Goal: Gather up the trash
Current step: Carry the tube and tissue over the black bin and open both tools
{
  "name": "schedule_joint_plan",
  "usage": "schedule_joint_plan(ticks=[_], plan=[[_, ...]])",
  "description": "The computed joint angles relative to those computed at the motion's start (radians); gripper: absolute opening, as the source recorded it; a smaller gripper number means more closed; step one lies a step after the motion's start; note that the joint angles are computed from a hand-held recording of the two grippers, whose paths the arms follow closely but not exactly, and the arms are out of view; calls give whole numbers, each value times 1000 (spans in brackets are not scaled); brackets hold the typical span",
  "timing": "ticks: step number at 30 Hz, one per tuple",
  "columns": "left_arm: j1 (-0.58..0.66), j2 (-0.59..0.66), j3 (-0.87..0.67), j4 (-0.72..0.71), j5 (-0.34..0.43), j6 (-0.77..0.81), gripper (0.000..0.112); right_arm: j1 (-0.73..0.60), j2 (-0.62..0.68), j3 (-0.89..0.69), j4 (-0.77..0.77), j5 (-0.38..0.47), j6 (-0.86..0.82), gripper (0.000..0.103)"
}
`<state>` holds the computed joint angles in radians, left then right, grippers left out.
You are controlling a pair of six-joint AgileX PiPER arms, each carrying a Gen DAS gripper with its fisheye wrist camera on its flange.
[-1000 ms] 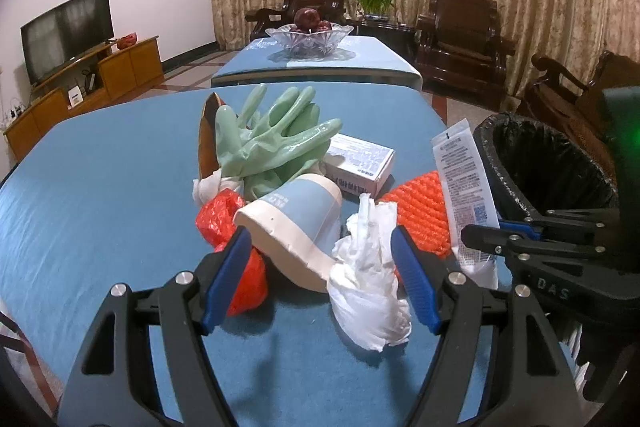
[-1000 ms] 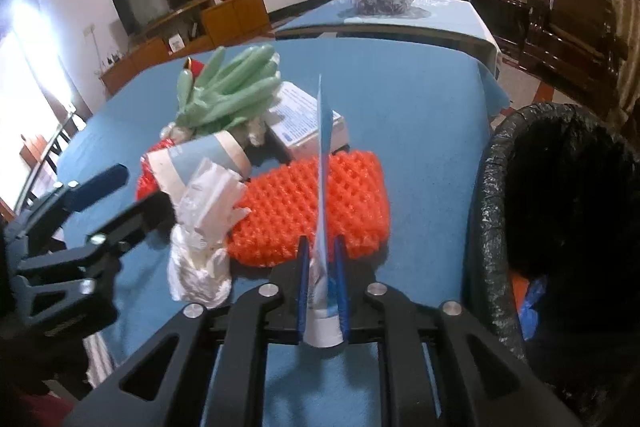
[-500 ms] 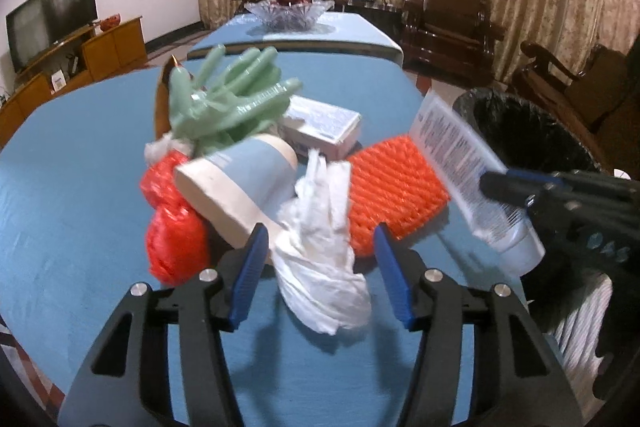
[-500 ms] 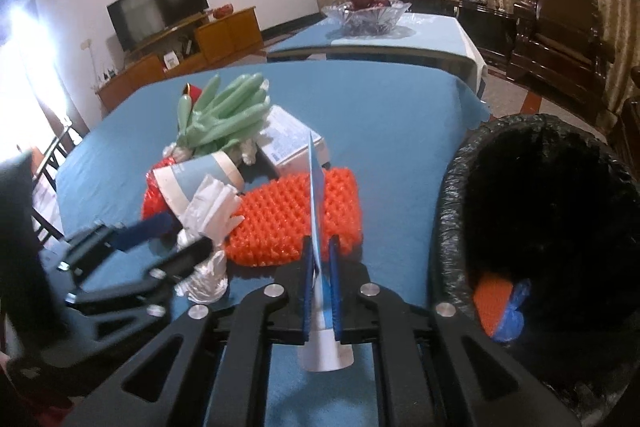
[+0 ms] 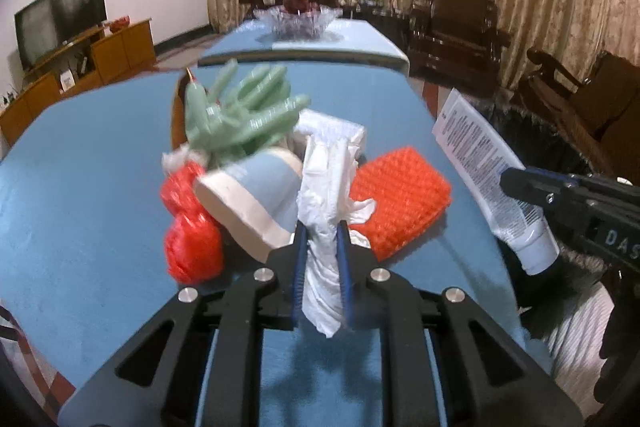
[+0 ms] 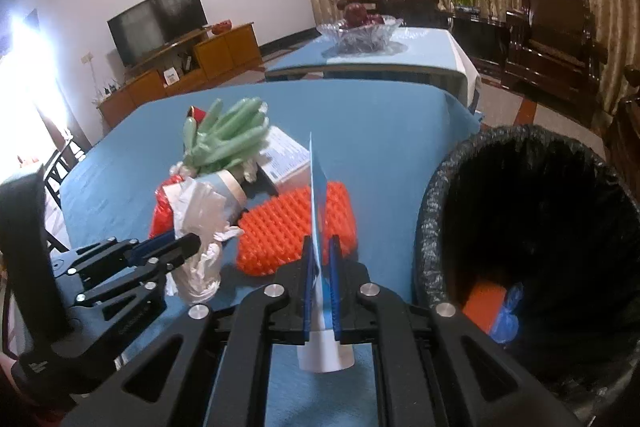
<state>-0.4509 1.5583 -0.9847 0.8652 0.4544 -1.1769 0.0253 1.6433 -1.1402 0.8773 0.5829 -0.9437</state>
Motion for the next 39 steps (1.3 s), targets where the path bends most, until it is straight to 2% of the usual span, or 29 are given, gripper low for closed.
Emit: schedule_joint_plan(ticks=[3, 10, 17, 22, 30, 37, 39], plan=[[-22, -34, -12, 40, 30, -32, 14, -14, -23, -3, 16, 12, -10, 7], [-65, -30, -114, 5, 95, 17, 14, -65, -72, -13, 35, 44, -21, 7], [-100, 37, -230, -47, 85, 85, 14, -158, -102, -34, 42, 64, -28, 5], [-144, 132, -359, -76, 74, 129, 14, -247, -92, -69, 18, 68, -18, 3], [-193, 340, -619, -230, 55, 305, 14, -359, -5, -152, -34, 64, 11, 3], [-211, 551, -923, -433, 120, 533, 14, -427, 118, -259, -81, 67, 59, 3], [-205, 617, -1032, -529, 167, 629, 19, -435, 148, -290, -100, 77, 71, 3]])
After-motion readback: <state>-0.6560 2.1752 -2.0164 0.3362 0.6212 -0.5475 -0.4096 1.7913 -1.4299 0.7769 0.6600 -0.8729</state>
